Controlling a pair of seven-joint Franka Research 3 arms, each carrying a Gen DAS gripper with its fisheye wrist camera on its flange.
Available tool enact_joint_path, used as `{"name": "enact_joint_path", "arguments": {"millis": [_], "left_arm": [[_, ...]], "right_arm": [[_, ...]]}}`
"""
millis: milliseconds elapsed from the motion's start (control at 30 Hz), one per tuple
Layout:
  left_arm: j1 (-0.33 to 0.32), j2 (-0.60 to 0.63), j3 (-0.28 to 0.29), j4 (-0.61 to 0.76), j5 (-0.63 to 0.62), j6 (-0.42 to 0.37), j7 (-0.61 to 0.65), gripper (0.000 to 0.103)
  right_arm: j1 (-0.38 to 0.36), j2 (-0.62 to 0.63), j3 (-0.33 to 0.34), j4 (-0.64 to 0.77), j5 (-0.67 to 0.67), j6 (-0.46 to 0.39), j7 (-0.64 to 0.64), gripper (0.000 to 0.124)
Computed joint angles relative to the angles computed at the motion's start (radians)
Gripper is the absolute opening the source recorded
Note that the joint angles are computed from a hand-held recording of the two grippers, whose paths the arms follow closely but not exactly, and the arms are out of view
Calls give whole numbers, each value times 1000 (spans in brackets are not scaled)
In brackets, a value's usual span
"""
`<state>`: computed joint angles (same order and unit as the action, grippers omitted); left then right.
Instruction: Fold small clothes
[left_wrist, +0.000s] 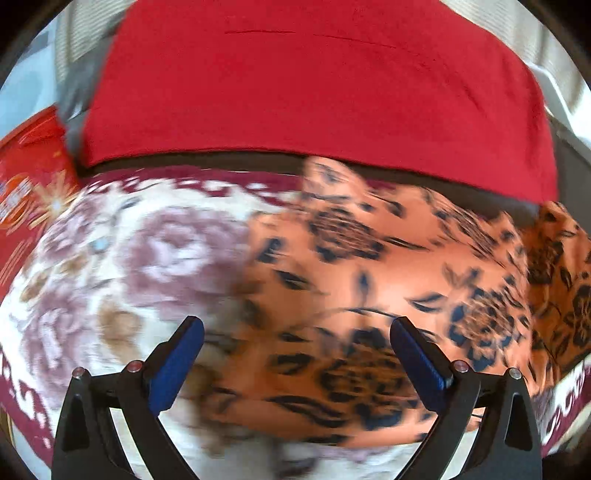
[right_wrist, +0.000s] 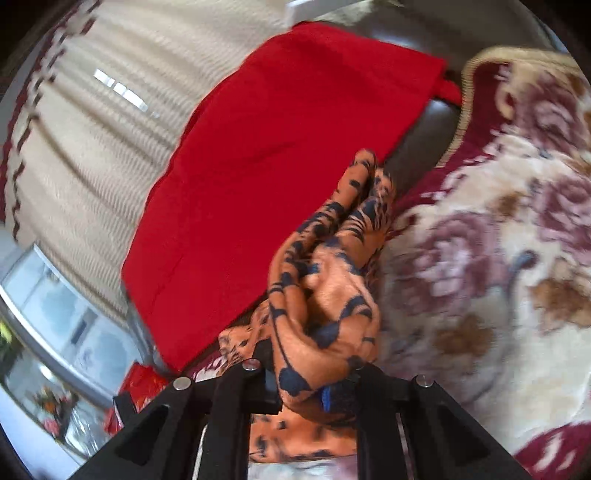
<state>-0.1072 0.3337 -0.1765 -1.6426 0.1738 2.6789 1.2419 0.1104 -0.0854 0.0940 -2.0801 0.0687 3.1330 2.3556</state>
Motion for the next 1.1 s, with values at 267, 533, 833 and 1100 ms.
{"name": "enact_joint_path", "arguments": {"millis": [267, 533, 833, 1100], "left_arm": [[78, -36, 66, -40, -19, -15, -191, 101], [138, -84, 75, -113, -46, 35, -267, 101], [164, -91, 55, -125, -86, 52, -206, 101], [154, -82, 27, -118, -129, 77, -106, 101]], "right_arm": [[152, 189, -8, 269, 55, -86, -88, 14], [267, 436, 8, 550, 184, -157, -167, 13], [270, 588, 85, 702, 307, -250, -311, 14], [184, 608, 173, 693, 518, -323, -541, 33]]}}
